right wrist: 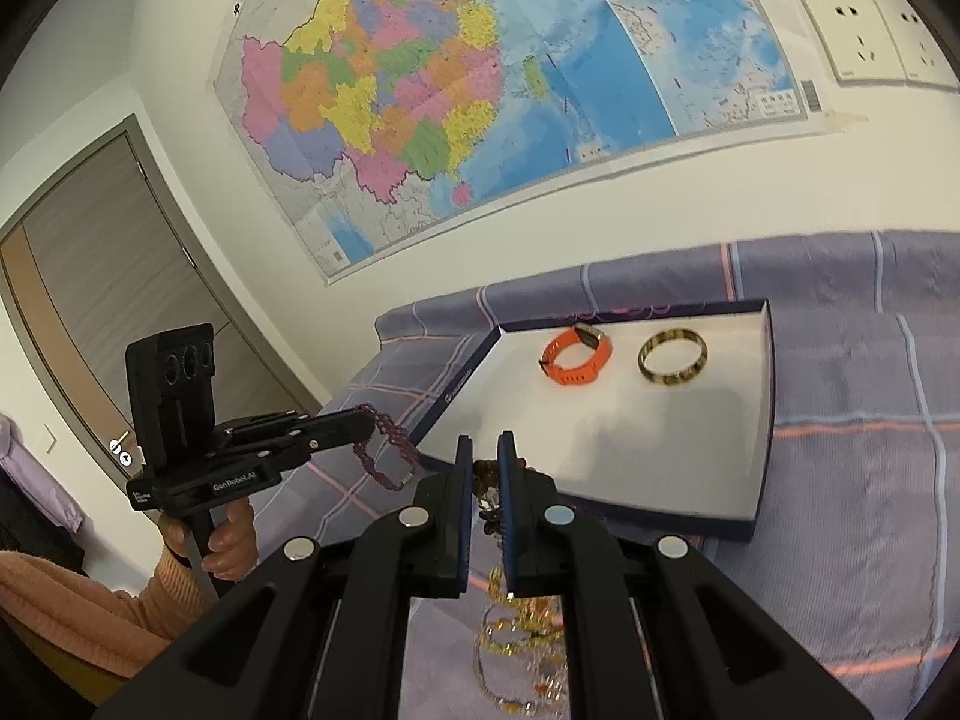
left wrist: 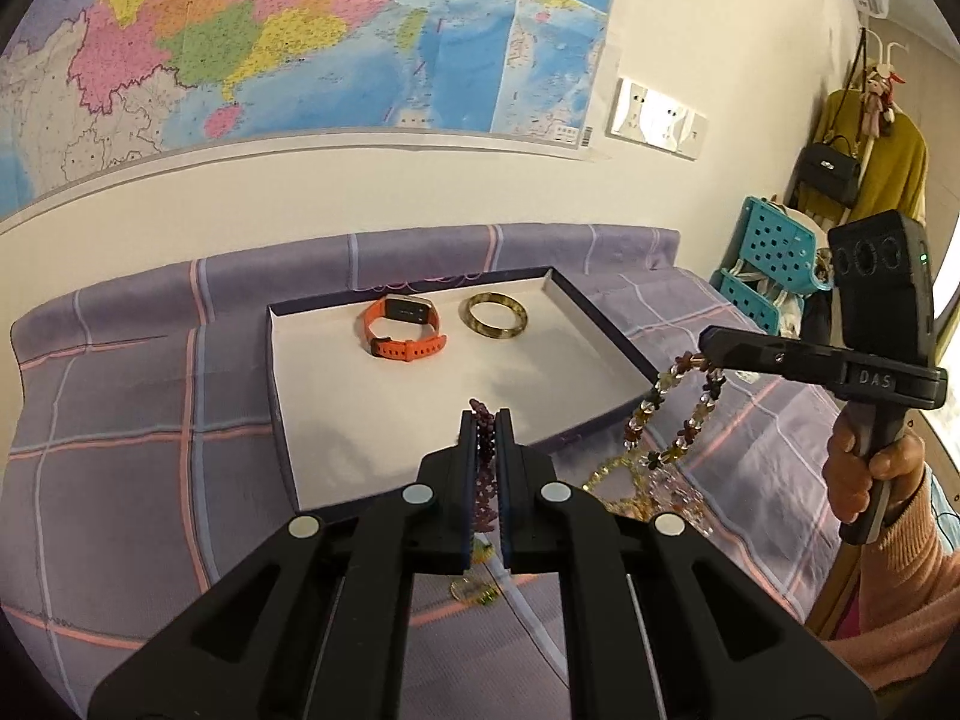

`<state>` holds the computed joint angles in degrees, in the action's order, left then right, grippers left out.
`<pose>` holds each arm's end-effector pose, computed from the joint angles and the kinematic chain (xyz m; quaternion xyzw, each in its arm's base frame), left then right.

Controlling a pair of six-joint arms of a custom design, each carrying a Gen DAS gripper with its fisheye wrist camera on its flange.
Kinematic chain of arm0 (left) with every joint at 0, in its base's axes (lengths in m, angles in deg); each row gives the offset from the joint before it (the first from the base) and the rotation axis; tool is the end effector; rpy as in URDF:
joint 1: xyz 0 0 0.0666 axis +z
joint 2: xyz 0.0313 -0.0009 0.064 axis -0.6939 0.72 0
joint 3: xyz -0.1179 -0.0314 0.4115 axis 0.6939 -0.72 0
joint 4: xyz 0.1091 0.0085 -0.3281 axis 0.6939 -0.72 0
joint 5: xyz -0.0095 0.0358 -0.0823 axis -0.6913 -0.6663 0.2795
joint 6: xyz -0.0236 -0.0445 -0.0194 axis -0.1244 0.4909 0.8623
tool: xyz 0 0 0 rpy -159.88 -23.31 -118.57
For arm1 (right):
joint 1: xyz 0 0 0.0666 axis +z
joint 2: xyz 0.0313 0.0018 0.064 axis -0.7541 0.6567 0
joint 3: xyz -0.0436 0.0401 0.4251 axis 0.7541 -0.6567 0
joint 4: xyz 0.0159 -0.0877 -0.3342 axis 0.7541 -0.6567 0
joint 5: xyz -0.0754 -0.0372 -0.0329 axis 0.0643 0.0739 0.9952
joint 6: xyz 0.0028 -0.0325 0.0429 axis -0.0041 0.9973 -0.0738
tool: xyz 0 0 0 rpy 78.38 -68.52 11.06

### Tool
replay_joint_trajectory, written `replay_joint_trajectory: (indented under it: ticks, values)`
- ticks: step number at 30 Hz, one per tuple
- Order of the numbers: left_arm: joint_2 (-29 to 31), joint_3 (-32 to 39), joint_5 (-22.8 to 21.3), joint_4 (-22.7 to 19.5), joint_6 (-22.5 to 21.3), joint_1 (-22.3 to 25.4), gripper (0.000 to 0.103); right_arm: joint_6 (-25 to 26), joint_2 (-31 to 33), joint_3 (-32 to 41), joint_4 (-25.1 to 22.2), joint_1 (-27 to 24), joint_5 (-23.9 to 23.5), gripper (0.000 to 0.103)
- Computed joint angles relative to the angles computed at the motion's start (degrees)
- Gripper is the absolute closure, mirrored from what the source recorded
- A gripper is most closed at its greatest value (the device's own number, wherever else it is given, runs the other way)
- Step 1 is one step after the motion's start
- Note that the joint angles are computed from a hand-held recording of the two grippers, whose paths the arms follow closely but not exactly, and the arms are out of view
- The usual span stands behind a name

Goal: Organize jewelry
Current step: 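Carry both beaded bracelets into the white tray and open both tools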

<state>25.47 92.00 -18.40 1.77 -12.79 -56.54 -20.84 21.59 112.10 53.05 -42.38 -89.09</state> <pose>0.5095 -0.1191 0.4274 0.0879 0.8927 -0.1269 0.4234 0.5802 0.0930 0.4069 -0.1876 0.8301 0.4023 0.3374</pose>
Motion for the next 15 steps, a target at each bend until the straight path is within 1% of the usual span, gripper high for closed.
replay_joint_trajectory:
  ticks: [8,15]
  values:
    - [3.77,4.72,0.57,-2.39,1.23,1.39,0.097,-1.33,3.38,5.61,-0.67,0.92,1.41,0.096]
    - [6.39,7.88,1.06,-3.42,1.47,2.06,0.097,-1.48,7.44,11.93,-3.93,1.55,3.34,0.096]
